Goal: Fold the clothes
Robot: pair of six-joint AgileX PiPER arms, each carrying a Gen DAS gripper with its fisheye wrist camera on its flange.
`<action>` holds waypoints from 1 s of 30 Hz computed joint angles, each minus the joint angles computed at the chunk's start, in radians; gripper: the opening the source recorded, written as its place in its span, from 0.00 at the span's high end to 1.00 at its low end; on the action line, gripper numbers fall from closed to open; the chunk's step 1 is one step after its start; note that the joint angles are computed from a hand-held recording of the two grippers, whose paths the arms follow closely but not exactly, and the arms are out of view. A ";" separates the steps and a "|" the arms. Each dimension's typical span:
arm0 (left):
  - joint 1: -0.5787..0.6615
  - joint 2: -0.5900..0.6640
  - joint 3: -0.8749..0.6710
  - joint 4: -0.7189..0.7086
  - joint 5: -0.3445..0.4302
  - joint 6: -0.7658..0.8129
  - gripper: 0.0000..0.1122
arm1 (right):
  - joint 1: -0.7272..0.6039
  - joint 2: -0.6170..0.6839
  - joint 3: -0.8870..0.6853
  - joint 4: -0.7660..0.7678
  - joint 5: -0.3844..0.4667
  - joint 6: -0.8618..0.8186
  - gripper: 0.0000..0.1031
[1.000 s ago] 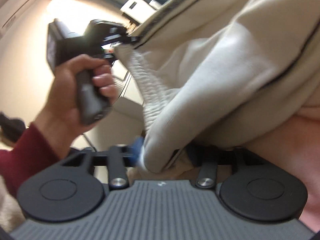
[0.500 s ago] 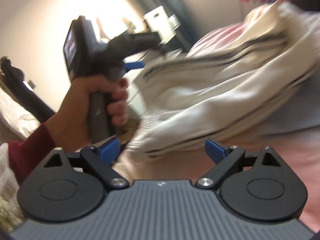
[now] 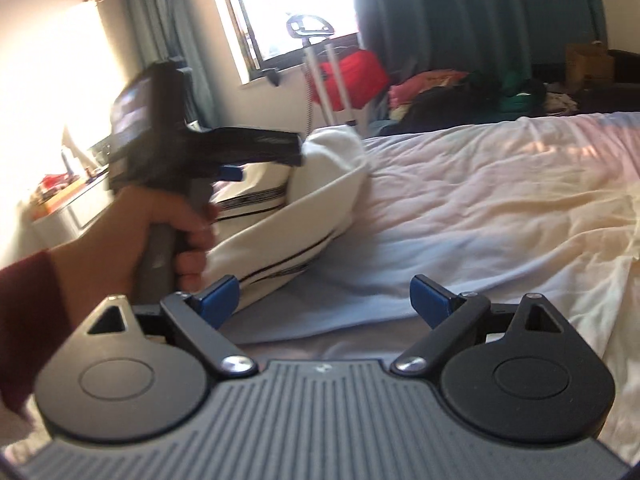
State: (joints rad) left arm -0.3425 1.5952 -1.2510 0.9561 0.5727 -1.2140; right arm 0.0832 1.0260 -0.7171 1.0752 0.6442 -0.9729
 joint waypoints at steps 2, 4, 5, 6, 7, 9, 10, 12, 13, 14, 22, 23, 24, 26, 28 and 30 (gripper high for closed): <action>0.007 0.140 -0.120 0.016 -0.016 0.010 0.29 | 0.092 0.086 0.002 0.045 -0.147 -0.037 0.09; 0.023 0.282 -0.251 0.045 -0.010 0.036 0.29 | 0.133 0.169 -0.027 0.025 -0.232 -0.005 0.09; 0.023 0.338 -0.299 0.117 -0.001 -0.004 0.30 | 0.144 0.209 -0.045 0.006 -0.261 0.027 0.09; 0.023 0.393 -0.348 0.189 0.013 -0.043 0.30 | 0.152 0.248 -0.064 -0.016 -0.284 0.066 0.09; 0.035 0.453 -0.407 0.222 0.012 -0.051 0.31 | 0.157 0.281 -0.080 -0.029 -0.295 0.100 0.09; 0.059 0.582 -0.583 0.167 0.053 0.047 0.39 | 0.148 0.323 -0.095 0.052 -0.281 0.049 0.09; 0.072 0.644 -0.683 0.102 0.086 0.132 0.48 | 0.145 0.340 -0.099 0.080 -0.277 0.020 0.09; 0.090 0.754 -0.876 -0.003 0.170 0.255 0.60 | 0.147 0.369 -0.106 0.096 -0.278 -0.011 0.09; 0.097 0.803 -0.969 -0.053 0.215 0.313 0.74 | 0.141 0.376 -0.107 0.100 -0.270 -0.016 0.09; 0.106 0.835 -1.023 -0.078 0.227 0.346 0.83 | 0.130 0.379 -0.106 0.102 -0.257 -0.014 0.09; 0.084 0.469 -0.443 0.176 0.001 0.111 1.00 | 0.057 0.399 -0.087 0.146 -0.215 -0.018 0.09; 0.067 0.398 -0.343 0.261 -0.018 0.033 1.00 | 0.047 0.385 -0.077 0.164 -0.206 -0.030 0.09; 0.052 0.324 -0.244 0.346 -0.042 -0.040 1.00 | 0.036 0.371 -0.067 0.182 -0.197 -0.042 0.09; 0.019 0.181 -0.090 0.417 -0.052 -0.124 1.00 | 0.044 0.321 -0.040 0.192 -0.223 -0.067 0.09; -0.015 0.042 0.046 0.460 -0.056 -0.178 1.00 | 0.055 0.272 -0.018 0.177 -0.244 -0.071 0.09; -0.056 -0.069 0.137 0.442 -0.036 -0.154 1.00 | 0.058 0.229 -0.005 0.135 -0.247 -0.032 0.09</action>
